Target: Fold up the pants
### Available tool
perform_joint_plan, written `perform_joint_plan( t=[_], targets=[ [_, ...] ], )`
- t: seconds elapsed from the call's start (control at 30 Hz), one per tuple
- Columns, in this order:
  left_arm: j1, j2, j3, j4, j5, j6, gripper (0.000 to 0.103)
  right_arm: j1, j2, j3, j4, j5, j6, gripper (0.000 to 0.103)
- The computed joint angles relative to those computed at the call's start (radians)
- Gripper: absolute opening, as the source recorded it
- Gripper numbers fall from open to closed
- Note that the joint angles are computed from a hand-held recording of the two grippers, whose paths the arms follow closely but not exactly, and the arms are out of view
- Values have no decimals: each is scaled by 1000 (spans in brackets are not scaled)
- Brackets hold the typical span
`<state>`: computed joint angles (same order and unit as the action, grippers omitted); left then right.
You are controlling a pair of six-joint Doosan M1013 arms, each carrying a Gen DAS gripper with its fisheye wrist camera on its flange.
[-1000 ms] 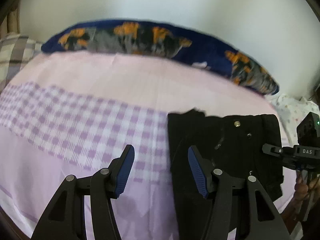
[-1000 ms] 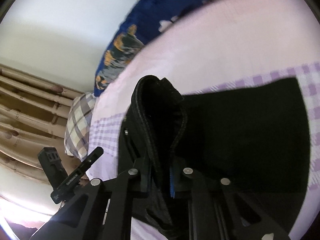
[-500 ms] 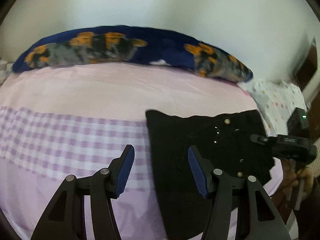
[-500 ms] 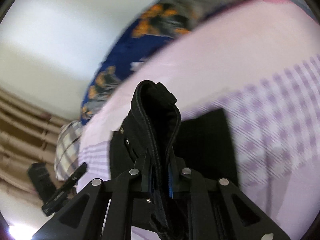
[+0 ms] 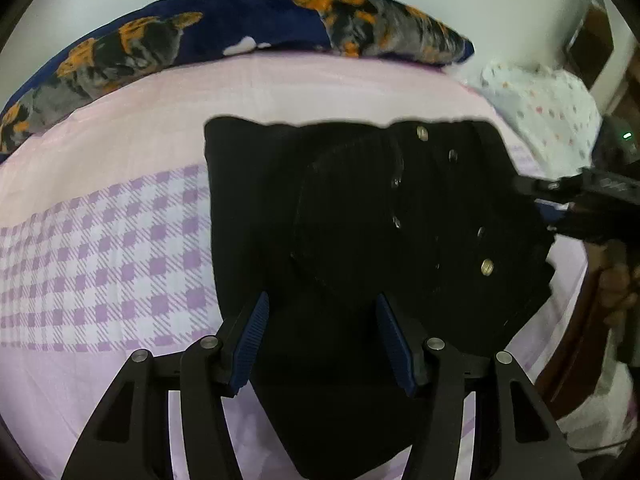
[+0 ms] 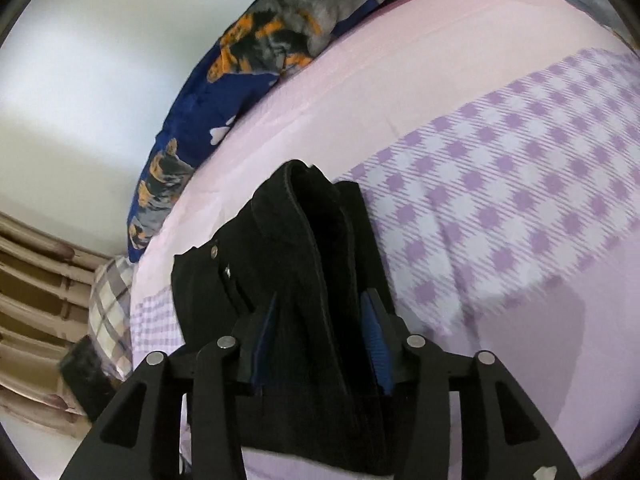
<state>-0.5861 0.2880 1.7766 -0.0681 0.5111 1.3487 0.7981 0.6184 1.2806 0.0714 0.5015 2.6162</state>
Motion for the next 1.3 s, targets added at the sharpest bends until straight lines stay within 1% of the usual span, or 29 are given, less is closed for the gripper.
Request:
perform_joint_plan(
  t=[0.1, 0.17, 0.2, 0.23, 0.3, 0.33, 0.4, 0.47, 0.57, 0.63, 0.67, 0.73, 0.77, 0.8, 0.9, 1.0, 1.2, 1.27, 1.3],
  targets=[
    [-6, 1, 3, 30, -1, -12, 57, 14, -17, 26, -4, -4, -9, 40],
    [-7, 1, 2, 36, 3, -19, 57, 25, -18, 25, -35, 7, 8, 35],
    [-8, 1, 1, 44, 4, -25, 57, 29, -14, 17, -51, 29, 14, 29],
    [-11, 2, 0, 57, 5, -36, 57, 34, -8, 3, -87, 61, 37, 25],
    [-14, 2, -1, 73, 9, -48, 57, 41, -9, -3, -143, 80, 74, 18],
    [-16, 1, -1, 80, 14, -51, 57, 43, -13, 0, -161, 76, 90, 15],
    [-20, -3, 0, 94, 21, -58, 57, 48, -28, 17, -192, 48, 144, 13],
    [-23, -9, 2, 103, 32, -55, 57, 57, -40, 27, -249, 43, 206, 12],
    [-29, -20, 8, 121, 42, -49, 57, 73, -50, 28, -321, 71, 270, 12],
    [-33, -24, 13, 117, 52, -20, 57, 78, -42, 20, -325, 112, 265, 11],
    [-38, -22, 12, 135, 65, -21, 57, 78, -33, 16, -310, 137, 255, 11],
    [-48, -18, 16, 175, 77, -44, 56, 75, -24, 22, -285, 134, 259, 11],
    [-50, -18, 22, 187, 69, -57, 56, 74, -24, 32, -285, 120, 272, 11],
    [-51, -18, 24, 193, 65, -61, 56, 73, -24, 38, -287, 109, 283, 12],
    [-51, -14, 19, 189, 72, -63, 56, 71, -19, 23, -275, 136, 253, 12],
    [-48, -12, 16, 188, 69, -61, 56, 72, -19, 21, -278, 137, 265, 13],
    [-55, -13, 18, 218, 65, -87, 56, 71, -23, 26, -288, 125, 324, 24],
    [-58, -16, 22, 227, 63, -97, 57, 69, -28, 33, -287, 123, 334, 30],
    [-59, -15, 22, 231, 62, -100, 57, 68, -32, 36, -288, 120, 341, 35]
  ],
)
